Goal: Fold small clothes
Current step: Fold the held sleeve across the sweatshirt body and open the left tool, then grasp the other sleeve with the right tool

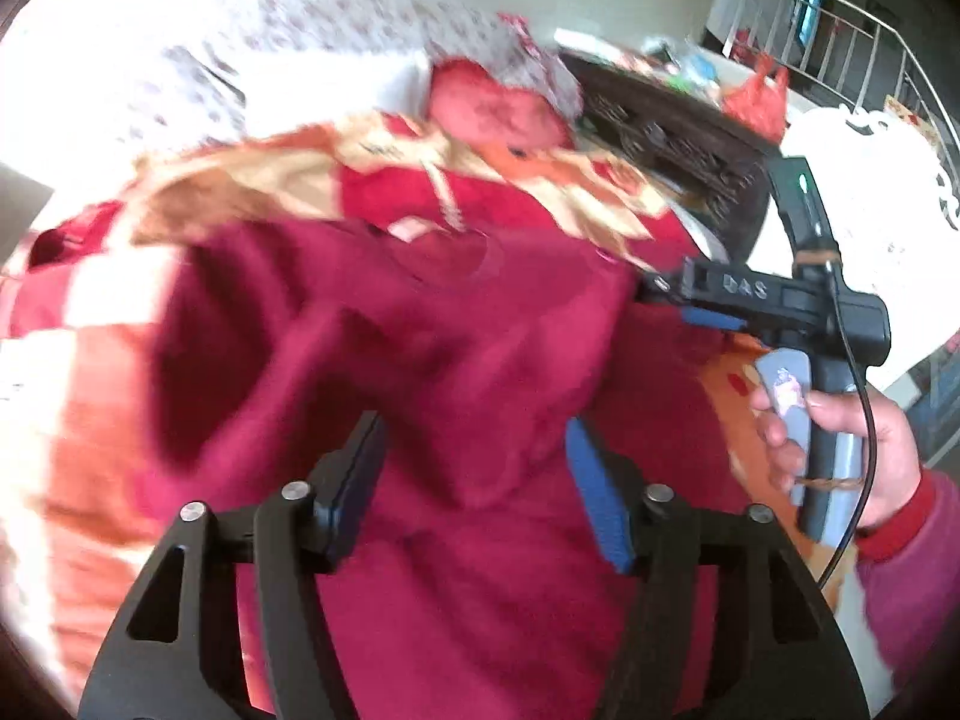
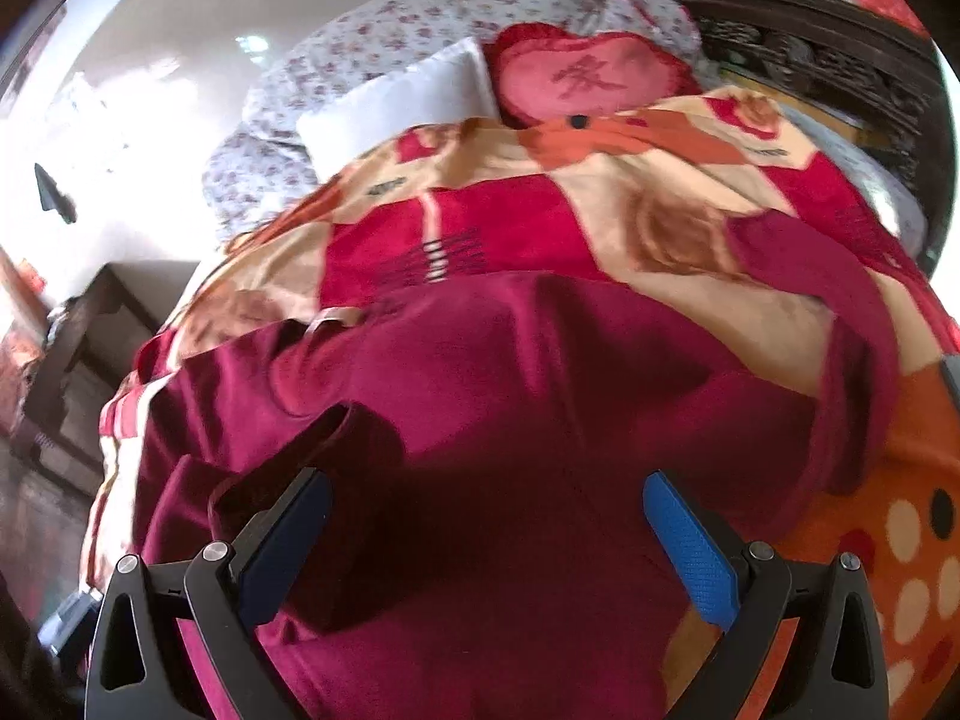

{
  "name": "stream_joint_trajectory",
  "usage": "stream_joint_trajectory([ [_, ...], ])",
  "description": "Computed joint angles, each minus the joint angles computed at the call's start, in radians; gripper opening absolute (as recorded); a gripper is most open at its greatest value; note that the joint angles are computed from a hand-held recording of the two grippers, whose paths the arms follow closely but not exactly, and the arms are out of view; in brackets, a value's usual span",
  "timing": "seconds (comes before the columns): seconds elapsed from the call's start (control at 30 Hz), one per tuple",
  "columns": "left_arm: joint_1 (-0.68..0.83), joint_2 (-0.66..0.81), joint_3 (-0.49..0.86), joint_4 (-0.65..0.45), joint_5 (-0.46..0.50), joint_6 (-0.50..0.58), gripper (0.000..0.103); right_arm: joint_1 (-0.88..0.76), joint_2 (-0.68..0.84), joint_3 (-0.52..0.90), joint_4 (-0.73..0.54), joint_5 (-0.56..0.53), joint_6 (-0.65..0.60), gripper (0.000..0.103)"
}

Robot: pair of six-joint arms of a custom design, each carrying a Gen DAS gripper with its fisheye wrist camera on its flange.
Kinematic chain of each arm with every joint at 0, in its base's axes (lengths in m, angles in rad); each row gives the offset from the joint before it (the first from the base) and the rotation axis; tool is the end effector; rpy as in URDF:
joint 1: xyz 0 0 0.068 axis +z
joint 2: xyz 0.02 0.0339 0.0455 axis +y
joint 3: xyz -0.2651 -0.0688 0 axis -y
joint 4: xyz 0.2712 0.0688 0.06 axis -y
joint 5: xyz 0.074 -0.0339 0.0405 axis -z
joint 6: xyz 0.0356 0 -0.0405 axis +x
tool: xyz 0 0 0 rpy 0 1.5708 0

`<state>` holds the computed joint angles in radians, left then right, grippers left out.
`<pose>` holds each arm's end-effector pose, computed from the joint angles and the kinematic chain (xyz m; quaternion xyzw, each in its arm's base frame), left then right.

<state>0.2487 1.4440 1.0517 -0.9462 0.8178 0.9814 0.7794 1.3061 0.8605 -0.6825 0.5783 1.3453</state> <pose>0.2804 0.0444 0.2325 0.3695 0.8344 -0.2612 0.3147 0.2027 0.1729 0.2128 0.3212 0.8804 0.0484 0.3454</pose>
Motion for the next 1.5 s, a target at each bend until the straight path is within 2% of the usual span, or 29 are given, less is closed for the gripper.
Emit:
stream_joint_trajectory([
  [0.07,0.034,0.030,0.021,0.056,-0.018,-0.021,0.063,-0.002,0.006,-0.004,0.015,-0.010,-0.011,0.103],
  [0.17,0.053,0.110,0.050,0.217,-0.114,-0.140,0.063,0.004,0.000,-0.005,0.000,-0.028,-0.010,0.103],
  [0.33,0.065,0.251,0.114,0.266,-0.176,-0.196,0.063,0.065,-0.095,-0.045,-0.092,0.025,0.108,0.103],
  [0.47,0.052,0.273,0.085,0.302,-0.235,-0.189,0.063,0.092,-0.171,-0.080,-0.131,0.052,0.173,0.103],
  [0.57,0.040,0.265,0.056,0.323,-0.262,-0.184,0.063,0.059,-0.164,-0.102,-0.049,-0.006,0.084,0.103],
  [0.63,0.040,0.258,0.041,0.337,-0.269,-0.185,0.063,0.041,-0.088,-0.079,-0.007,-0.038,0.001,0.100],
  [0.7,0.038,0.258,0.042,0.333,-0.272,-0.198,0.063,0.029,0.015,-0.035,-0.009,-0.040,-0.054,0.087],
  [0.77,0.040,0.256,0.047,0.323,-0.272,-0.198,0.063,0.004,0.082,-0.018,0.016,-0.067,-0.097,0.056],
  [0.83,0.041,0.255,0.049,0.320,-0.268,-0.202,0.063,0.008,0.114,-0.019,0.041,-0.032,-0.116,0.049],
  [0.87,0.043,0.252,0.053,0.315,-0.264,-0.206,0.063,0.019,0.127,-0.004,0.023,0.000,-0.132,0.032],
  [0.93,0.052,0.245,0.067,0.308,-0.240,-0.226,0.063,0.024,0.108,0.007,0.013,0.003,-0.163,0.008],
  [1.0,0.067,0.231,0.078,0.313,-0.194,-0.253,0.063,0.045,0.073,0.028,-0.029,0.058,-0.187,0.007],
  [1.07,0.066,0.227,0.086,0.322,-0.176,-0.278,0.063,0.066,0.057,0.077,-0.126,0.142,-0.185,0.007],
  [1.17,0.038,0.236,0.090,0.334,-0.201,-0.296,0.063,0.066,0.015,0.114,-0.248,0.224,-0.137,0.007],
  [1.27,0.010,0.242,0.073,0.372,-0.232,-0.313,0.063,0.029,-0.025,0.074,-0.271,0.196,-0.091,0.007],
  [1.37,-0.012,0.259,0.064,0.391,-0.282,-0.321,0.063,-0.017,0.030,0.054,-0.317,0.120,-0.037,0.007],
  [1.43,0.000,0.270,0.075,0.375,-0.278,-0.320,0.063,-0.069,0.028,0.001,-0.274,0.029,-0.041,0.007],
  [1.5,0.021,0.268,0.083,0.358,-0.266,-0.309,0.063,-0.081,0.013,-0.020,-0.277,-0.001,-0.028,0.007],
])
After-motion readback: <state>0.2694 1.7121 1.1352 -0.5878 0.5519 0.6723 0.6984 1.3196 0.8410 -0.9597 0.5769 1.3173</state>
